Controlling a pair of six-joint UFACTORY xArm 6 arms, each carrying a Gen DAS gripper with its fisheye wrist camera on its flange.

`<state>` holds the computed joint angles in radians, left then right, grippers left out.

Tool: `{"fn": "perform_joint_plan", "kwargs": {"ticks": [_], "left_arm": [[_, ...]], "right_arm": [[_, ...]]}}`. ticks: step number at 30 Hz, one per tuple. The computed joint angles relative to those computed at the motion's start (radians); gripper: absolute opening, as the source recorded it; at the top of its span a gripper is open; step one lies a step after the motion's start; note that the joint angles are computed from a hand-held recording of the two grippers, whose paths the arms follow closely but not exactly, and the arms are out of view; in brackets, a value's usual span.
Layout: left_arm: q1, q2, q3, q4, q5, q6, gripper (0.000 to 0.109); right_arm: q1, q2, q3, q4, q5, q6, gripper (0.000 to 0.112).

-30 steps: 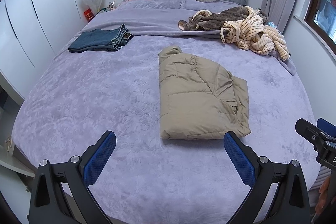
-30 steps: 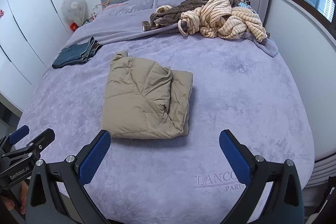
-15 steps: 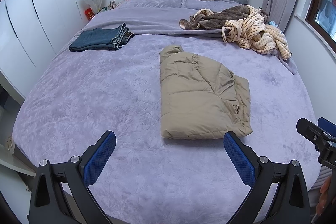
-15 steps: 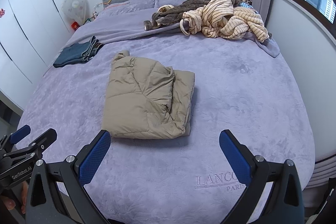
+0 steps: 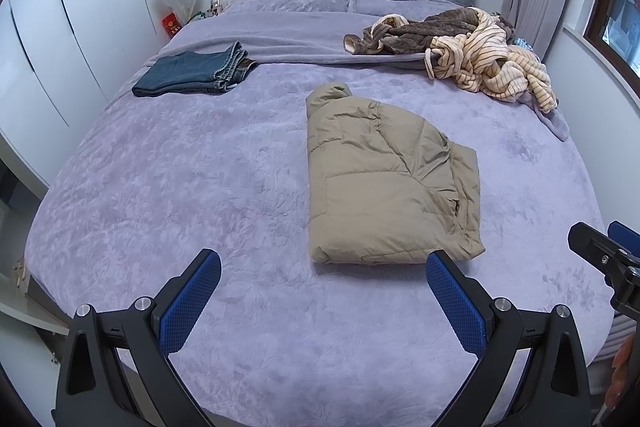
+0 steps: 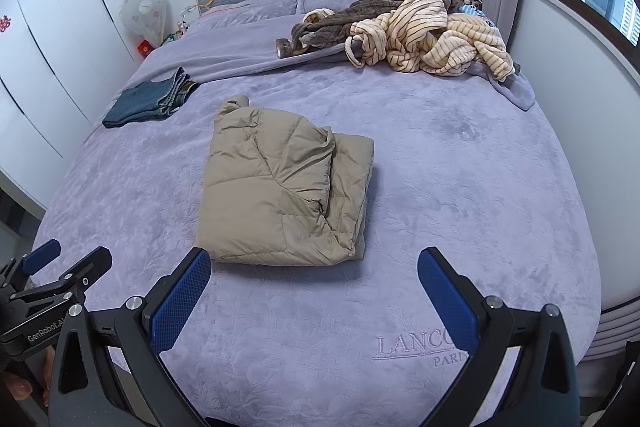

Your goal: Fold large clothes

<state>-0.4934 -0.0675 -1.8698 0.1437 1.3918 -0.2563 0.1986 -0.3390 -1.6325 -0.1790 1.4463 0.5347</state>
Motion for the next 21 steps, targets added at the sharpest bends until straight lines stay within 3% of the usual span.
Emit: {"fn": "perform_joint_plan", "kwargs": {"ticks": [21], "left_arm": [[0.005,0.001,-0.003,-0.004,0.002,0.005,0.103]], "right_arm": [[-0.004,0.003,-0.005,0.003,0.001,-0.003,0.103]]}}
